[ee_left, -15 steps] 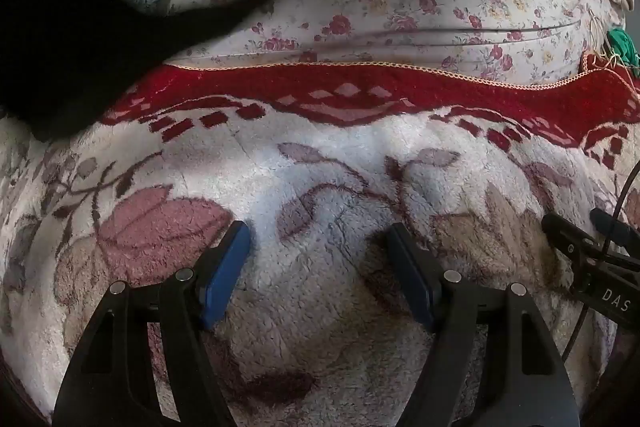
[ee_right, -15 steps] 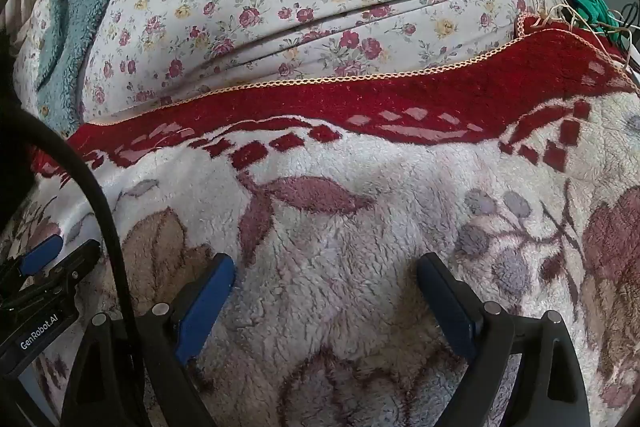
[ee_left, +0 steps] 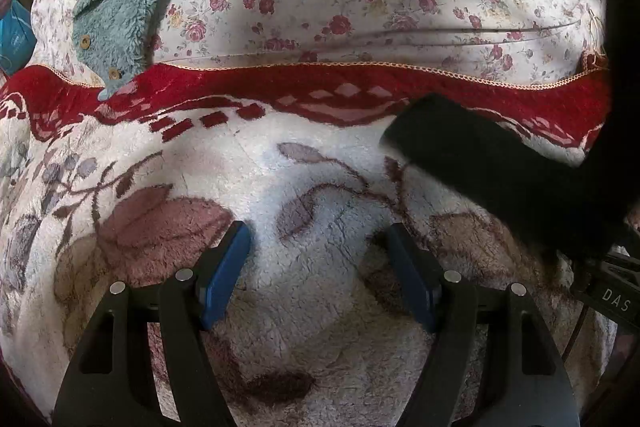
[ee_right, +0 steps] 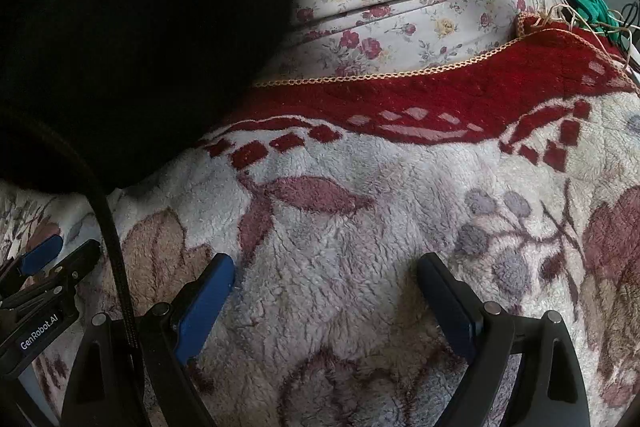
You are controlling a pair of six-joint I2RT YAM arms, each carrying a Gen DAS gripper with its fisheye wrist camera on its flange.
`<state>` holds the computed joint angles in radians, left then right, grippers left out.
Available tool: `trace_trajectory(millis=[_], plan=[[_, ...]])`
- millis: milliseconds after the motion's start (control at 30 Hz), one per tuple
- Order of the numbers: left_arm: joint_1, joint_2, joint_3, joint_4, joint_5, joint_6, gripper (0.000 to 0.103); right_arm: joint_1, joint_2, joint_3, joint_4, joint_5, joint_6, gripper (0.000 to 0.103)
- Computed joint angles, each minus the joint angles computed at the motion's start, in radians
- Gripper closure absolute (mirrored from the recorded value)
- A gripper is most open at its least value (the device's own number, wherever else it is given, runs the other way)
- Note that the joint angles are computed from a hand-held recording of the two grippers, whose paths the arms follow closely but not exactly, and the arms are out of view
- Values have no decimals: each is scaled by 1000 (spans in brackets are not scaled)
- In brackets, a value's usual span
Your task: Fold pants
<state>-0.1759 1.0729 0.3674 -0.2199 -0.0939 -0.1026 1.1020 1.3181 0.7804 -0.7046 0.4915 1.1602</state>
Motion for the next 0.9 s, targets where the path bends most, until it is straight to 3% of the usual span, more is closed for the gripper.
trace_trajectory(millis=[67,167,767,900], plan=[[-2,-4,0,-4,-2,-1,32,-155,78,-71,213,-39,-157,11],[3,28,4,25,4,0,31,-200,92,-79,255,-75,-204,11],[25,8,-9,24,23,18,31,-234,124,-103,324,-85,-238,11],[45,-8,17,-52,59,80,31,-235,143,-87,313,-83,-242,11]])
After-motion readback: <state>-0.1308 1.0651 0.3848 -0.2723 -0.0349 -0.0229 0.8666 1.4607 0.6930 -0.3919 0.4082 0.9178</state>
